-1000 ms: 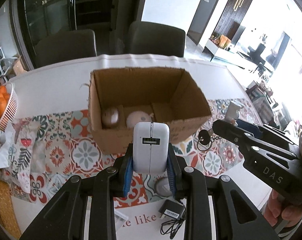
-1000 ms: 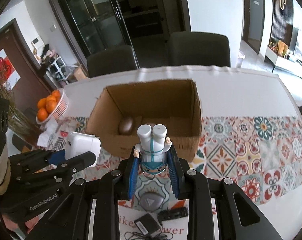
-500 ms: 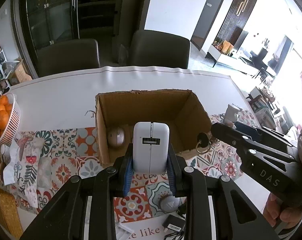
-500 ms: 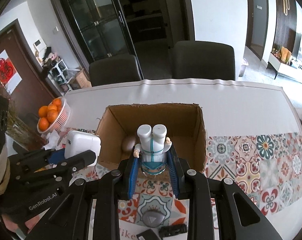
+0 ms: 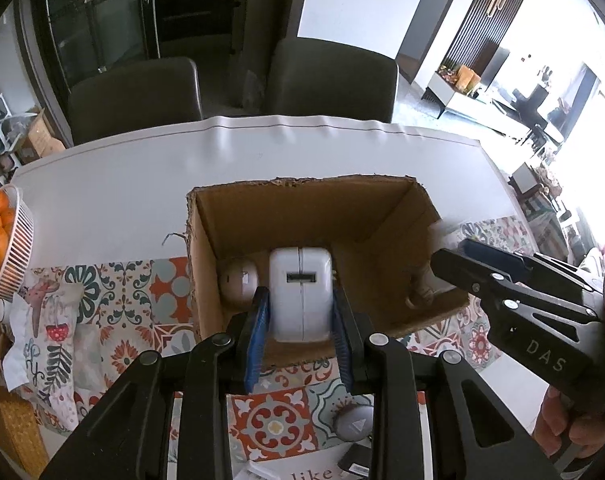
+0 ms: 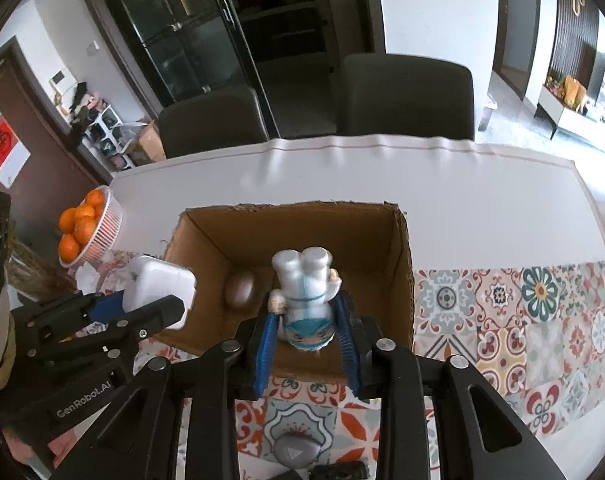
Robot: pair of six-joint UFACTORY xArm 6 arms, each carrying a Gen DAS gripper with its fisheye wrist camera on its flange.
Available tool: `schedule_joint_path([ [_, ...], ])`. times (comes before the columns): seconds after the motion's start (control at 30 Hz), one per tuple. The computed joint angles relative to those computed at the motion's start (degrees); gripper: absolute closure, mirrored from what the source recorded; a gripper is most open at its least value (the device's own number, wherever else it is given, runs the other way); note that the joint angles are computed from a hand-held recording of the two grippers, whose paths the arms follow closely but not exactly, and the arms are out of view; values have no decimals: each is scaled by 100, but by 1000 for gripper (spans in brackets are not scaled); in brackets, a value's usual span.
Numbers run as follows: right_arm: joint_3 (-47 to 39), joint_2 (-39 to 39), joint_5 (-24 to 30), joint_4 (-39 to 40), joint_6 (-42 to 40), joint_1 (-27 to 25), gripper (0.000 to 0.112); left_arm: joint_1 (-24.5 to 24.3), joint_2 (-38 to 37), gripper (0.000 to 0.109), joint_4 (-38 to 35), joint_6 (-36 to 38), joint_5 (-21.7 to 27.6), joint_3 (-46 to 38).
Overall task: Organize rigid objects
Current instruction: 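Open both tools to drop the charger and figurine into the box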
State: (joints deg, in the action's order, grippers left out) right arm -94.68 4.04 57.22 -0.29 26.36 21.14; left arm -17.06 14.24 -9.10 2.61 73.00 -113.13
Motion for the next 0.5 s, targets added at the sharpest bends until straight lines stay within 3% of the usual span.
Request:
schedule_joint_path([
  [0.07, 8, 27, 34, 13, 20, -18, 80, -22, 33, 70, 95, -31, 21, -37],
  [0.5, 318, -286, 88, -391, 385, 71, 78, -107, -523, 56, 471, -147, -352, 691],
])
